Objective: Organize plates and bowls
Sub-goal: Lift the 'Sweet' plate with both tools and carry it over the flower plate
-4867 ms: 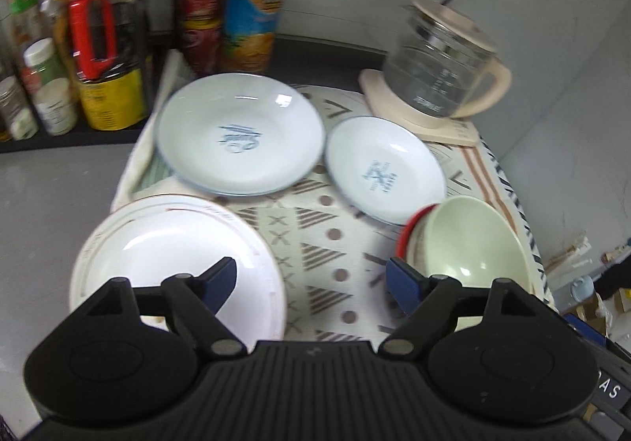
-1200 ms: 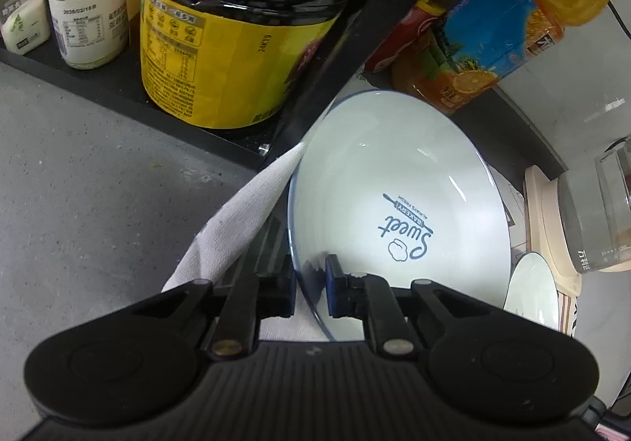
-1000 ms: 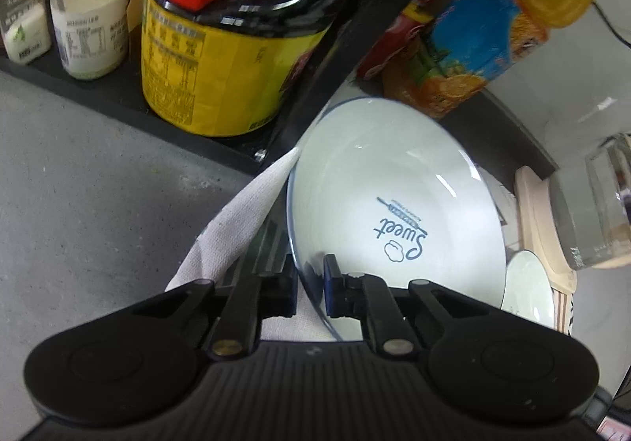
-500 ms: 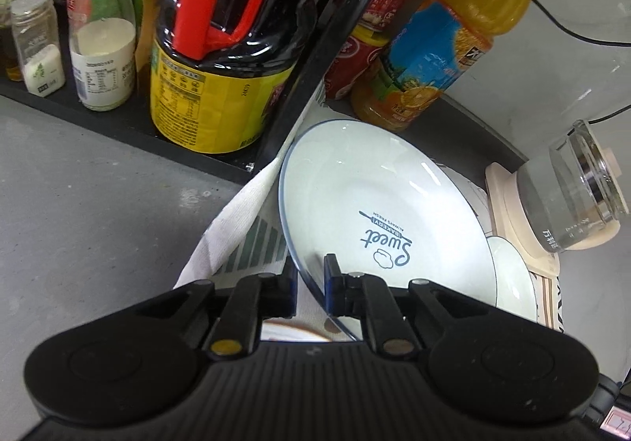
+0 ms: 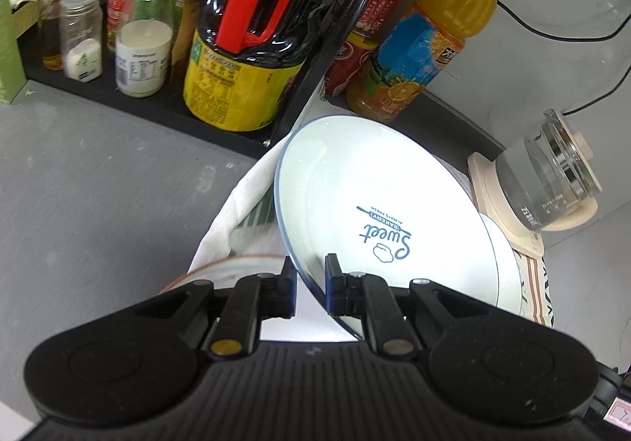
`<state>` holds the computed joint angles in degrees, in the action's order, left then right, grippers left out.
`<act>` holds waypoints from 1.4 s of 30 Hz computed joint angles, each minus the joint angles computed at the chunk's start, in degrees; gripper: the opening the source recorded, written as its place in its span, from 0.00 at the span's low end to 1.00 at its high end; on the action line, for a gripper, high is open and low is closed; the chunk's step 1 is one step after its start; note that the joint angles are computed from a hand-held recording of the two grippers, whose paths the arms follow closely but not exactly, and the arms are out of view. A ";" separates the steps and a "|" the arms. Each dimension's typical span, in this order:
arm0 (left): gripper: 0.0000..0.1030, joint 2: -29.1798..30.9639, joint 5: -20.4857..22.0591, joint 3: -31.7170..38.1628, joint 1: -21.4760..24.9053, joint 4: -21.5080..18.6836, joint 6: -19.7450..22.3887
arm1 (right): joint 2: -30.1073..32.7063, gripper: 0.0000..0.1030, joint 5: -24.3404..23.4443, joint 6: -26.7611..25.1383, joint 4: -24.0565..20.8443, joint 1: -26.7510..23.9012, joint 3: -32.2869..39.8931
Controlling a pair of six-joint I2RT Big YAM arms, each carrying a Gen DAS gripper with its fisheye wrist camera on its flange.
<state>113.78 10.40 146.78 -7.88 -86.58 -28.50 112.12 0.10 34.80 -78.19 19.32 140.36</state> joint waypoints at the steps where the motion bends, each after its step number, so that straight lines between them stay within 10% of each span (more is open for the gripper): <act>1: 0.11 -1.36 -0.09 -2.20 0.05 0.93 0.15 | -0.98 0.15 0.16 -0.01 0.70 0.19 -1.52; 14: 0.12 -14.77 -0.70 -22.37 0.08 7.82 0.17 | -11.23 0.15 1.37 -0.63 6.42 2.40 -16.33; 42: 0.14 -26.38 1.14 -38.71 1.76 8.52 1.00 | -19.34 0.15 5.68 -2.61 6.77 7.65 -27.97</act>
